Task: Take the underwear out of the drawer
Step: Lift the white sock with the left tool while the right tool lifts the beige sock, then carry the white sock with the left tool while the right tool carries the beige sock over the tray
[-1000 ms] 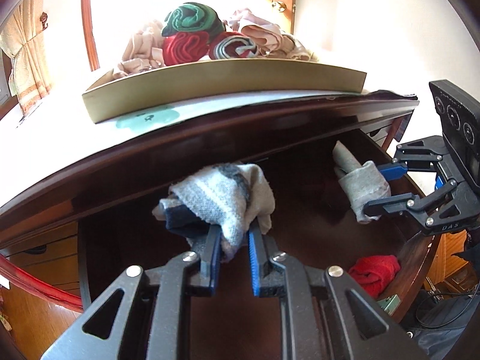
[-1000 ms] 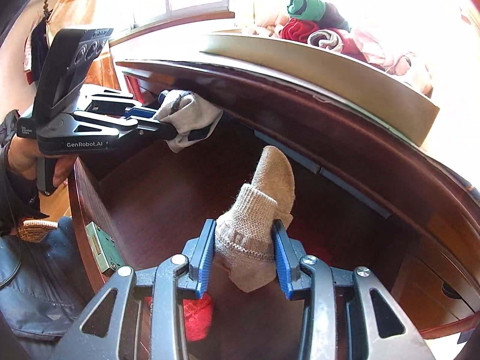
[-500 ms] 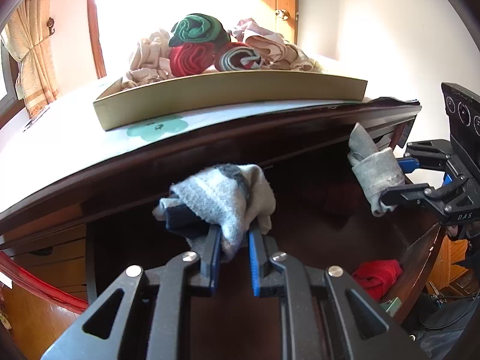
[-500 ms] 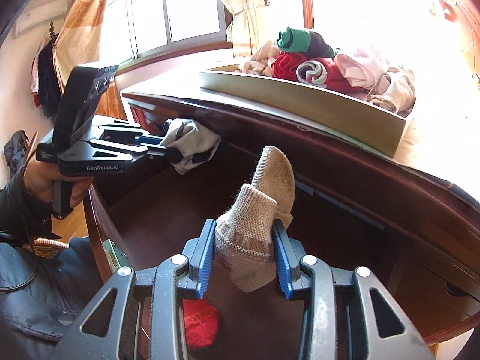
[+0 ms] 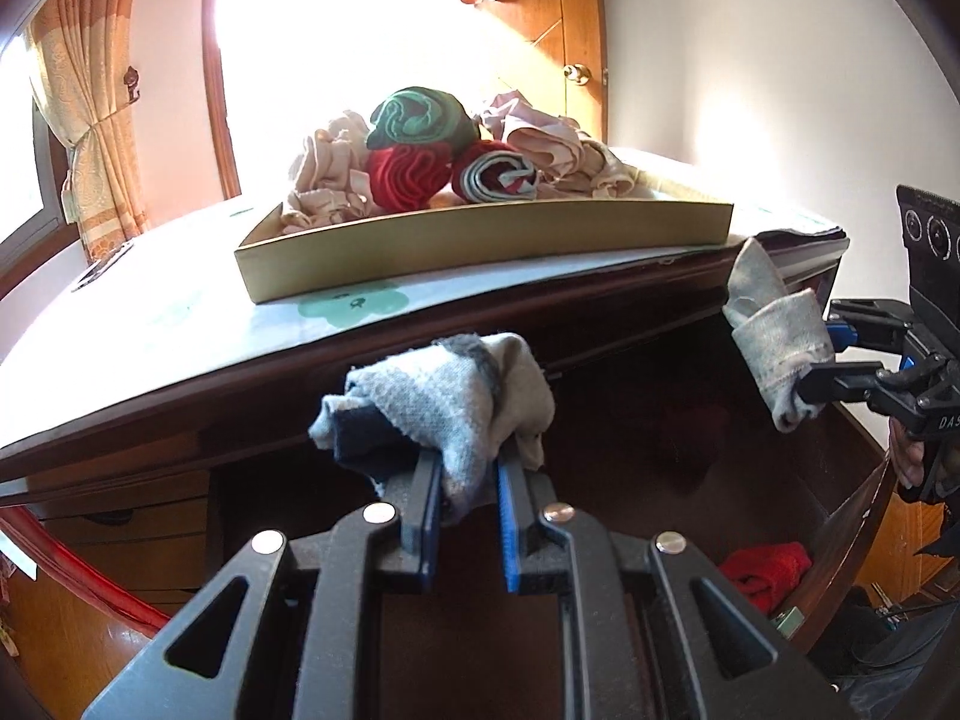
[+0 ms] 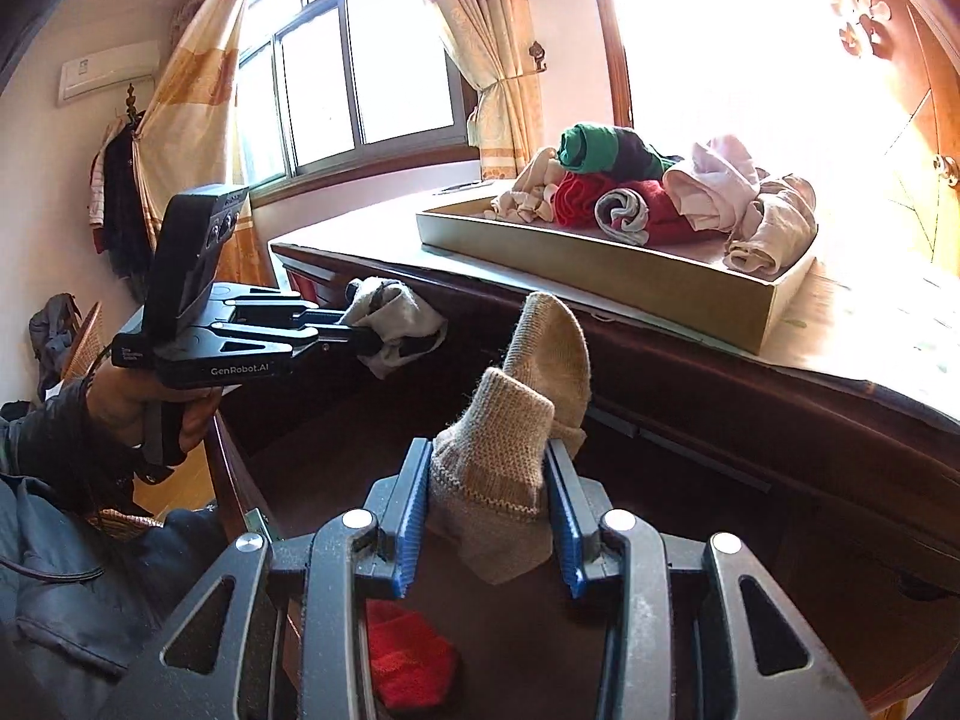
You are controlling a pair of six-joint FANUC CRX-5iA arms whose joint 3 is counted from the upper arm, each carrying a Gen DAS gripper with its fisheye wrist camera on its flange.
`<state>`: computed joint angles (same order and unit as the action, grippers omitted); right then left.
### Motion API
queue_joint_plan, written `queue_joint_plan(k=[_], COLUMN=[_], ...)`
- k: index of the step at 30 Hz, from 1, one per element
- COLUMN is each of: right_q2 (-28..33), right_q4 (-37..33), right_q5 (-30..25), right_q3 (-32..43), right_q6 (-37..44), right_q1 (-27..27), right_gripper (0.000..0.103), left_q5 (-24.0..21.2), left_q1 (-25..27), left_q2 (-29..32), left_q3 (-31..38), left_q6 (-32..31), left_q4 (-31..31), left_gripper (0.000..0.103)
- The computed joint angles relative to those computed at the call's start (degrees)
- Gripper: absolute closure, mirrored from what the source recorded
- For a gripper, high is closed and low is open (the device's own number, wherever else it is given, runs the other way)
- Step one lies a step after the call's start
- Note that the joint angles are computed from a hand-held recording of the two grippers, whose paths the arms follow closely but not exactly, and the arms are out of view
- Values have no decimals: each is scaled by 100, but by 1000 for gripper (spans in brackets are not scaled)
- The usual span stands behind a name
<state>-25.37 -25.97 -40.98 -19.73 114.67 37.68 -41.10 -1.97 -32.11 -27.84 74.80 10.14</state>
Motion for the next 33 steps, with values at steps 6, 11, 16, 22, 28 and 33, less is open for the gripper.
queue_joint_plan(k=[6,11,16,22,28,33], right_q2=[-217,-287,-383,-444,-536,-611], right_q4=[-292,-350,-479,-586,-712,-704], right_q5=[279,404,531,620,782,926], right_q3=[-140,-196,-270,-316,-404,-485], right_q6=[269,358,517,647,833,863], right_q1=[-86,-68,-97,-127,-155,-118], right_gripper=[64,64,64,64,64,64], left_q5=[136,269,432,603,820,1005], left_q1=[-34,-92,-96,-121,-169,-136], left_q2=[-53,-138,-211,-277,-394,-509], left_q3=[-51,-108,-196,-278,-371,-507], left_q6=[55,157,134,118,148,29], left_q4=[-89,-227,-220,-247,-344,-218], left_gripper=[89,89,89,89,89,89])
